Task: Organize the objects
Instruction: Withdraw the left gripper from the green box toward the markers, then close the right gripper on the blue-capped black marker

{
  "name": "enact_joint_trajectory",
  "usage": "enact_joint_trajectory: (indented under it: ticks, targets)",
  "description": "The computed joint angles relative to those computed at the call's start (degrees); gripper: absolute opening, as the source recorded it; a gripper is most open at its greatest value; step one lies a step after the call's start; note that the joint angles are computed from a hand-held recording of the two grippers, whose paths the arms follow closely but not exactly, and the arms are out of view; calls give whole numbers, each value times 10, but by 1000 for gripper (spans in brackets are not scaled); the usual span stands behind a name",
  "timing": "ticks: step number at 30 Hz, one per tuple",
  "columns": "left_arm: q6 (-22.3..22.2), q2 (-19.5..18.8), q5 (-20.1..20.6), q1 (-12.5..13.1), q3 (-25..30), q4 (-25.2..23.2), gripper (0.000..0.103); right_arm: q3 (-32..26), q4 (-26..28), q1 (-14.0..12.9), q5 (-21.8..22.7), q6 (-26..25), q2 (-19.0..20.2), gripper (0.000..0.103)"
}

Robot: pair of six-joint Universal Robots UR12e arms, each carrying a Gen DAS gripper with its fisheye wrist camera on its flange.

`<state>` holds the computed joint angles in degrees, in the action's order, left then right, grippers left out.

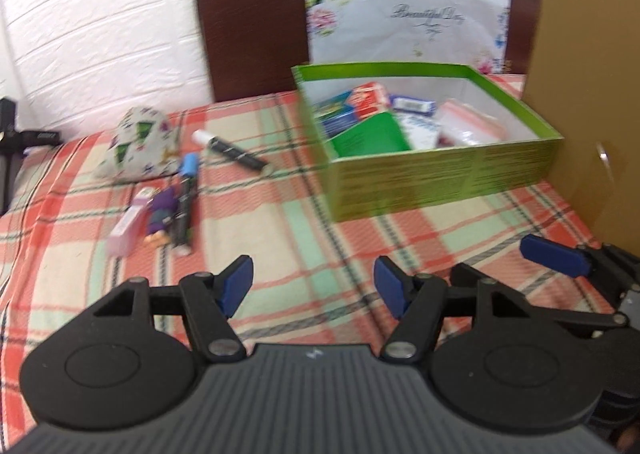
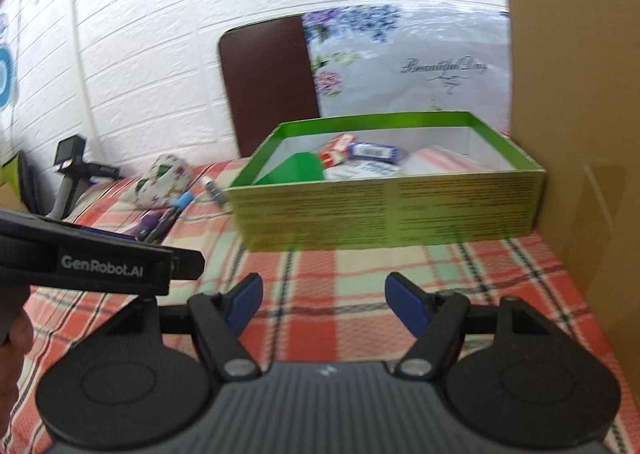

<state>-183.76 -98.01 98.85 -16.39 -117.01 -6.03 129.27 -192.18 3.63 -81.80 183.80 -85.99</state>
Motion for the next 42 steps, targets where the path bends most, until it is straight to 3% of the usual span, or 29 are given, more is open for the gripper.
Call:
enact_joint_trajectory:
  ticks: [14,22,25,28,31,33,35,42]
  targets:
    - [-27,13,19,60,-40,8,70,-36,72,53,17,-55,20,70]
    - [-65,9,59,110,-61,32,71,-76,100,75,45,-78,52,70]
    - [-59,-2,84,118,-77,99,80,-108,112,81,51,-70,74,64]
    - [-53,-13,68,127,-94,168,84,-143,119,89,49,-64,99,59]
    - [-51,-15,71,125,-93,173,85,-171,123,101,47,-80,121,55]
    - [-51,-15,68,126,-94,177,86,-191,143,113,21,-105,134,44]
    - [-53,-15,61,128,-96,180,86,-201,163,118,7,-108,144,24]
    - [-47,-15,64,128,-92,169,87,-143,136,95,36,-89,106,18]
